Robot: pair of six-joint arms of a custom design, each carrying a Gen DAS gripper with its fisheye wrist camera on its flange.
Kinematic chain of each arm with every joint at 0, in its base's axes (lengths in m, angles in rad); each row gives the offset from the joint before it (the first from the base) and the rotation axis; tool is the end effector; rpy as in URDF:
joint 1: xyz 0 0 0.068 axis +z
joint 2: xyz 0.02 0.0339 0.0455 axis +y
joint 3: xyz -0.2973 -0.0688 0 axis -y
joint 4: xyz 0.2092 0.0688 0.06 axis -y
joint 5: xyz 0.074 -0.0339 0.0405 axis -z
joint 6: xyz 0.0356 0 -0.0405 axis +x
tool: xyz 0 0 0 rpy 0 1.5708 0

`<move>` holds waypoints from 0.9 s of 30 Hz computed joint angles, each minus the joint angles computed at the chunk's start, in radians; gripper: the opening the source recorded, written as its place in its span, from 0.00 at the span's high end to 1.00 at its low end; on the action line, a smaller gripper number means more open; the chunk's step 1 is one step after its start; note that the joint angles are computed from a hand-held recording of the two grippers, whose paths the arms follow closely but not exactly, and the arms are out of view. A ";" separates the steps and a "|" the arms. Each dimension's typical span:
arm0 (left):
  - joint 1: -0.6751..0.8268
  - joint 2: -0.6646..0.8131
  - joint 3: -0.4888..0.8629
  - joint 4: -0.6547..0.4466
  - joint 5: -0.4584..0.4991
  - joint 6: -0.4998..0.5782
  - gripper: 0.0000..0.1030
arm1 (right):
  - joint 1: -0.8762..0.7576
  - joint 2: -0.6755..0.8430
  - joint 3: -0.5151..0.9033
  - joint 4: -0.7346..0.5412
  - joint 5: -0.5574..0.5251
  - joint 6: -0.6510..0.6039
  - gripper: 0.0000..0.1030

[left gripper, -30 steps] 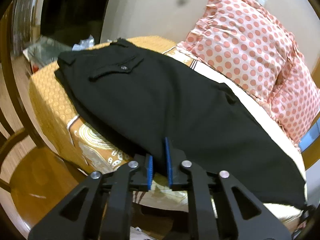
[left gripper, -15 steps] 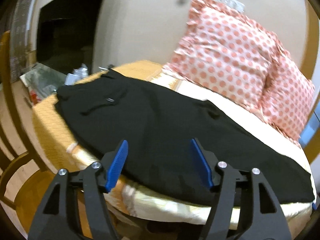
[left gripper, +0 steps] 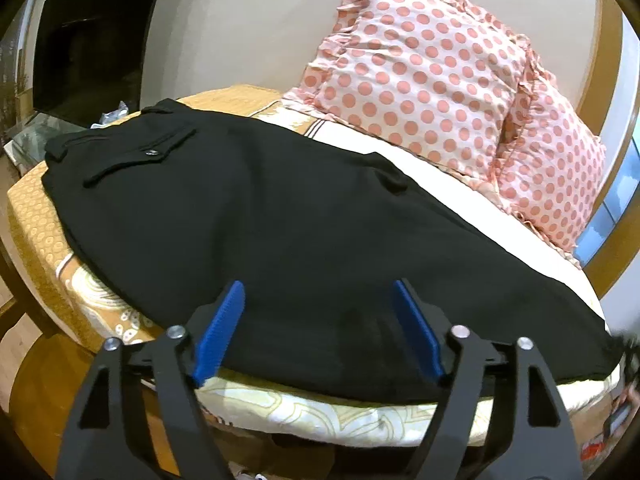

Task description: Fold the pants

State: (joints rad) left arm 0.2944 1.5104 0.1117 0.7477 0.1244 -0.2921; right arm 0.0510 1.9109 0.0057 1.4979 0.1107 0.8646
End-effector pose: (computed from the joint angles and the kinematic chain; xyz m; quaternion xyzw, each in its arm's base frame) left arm 0.1773 0.0492 0.1482 -0.2321 0.8642 -0.0552 0.4431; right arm 0.2076 0.0067 0.1331 0.3580 0.7541 0.2010 0.5126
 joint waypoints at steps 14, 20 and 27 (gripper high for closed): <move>0.144 -0.068 -0.027 -0.016 0.203 -0.016 0.21 | 0.716 0.243 1.085 -0.951 -0.212 -0.384 0.94; 0.333 -0.199 -0.029 -0.104 0.288 0.019 0.21 | 0.758 0.326 1.125 -0.959 -0.201 -0.353 0.94; 0.480 -0.165 0.001 -0.121 0.299 0.038 0.21 | 0.819 0.342 1.196 -0.998 -0.193 -0.432 0.94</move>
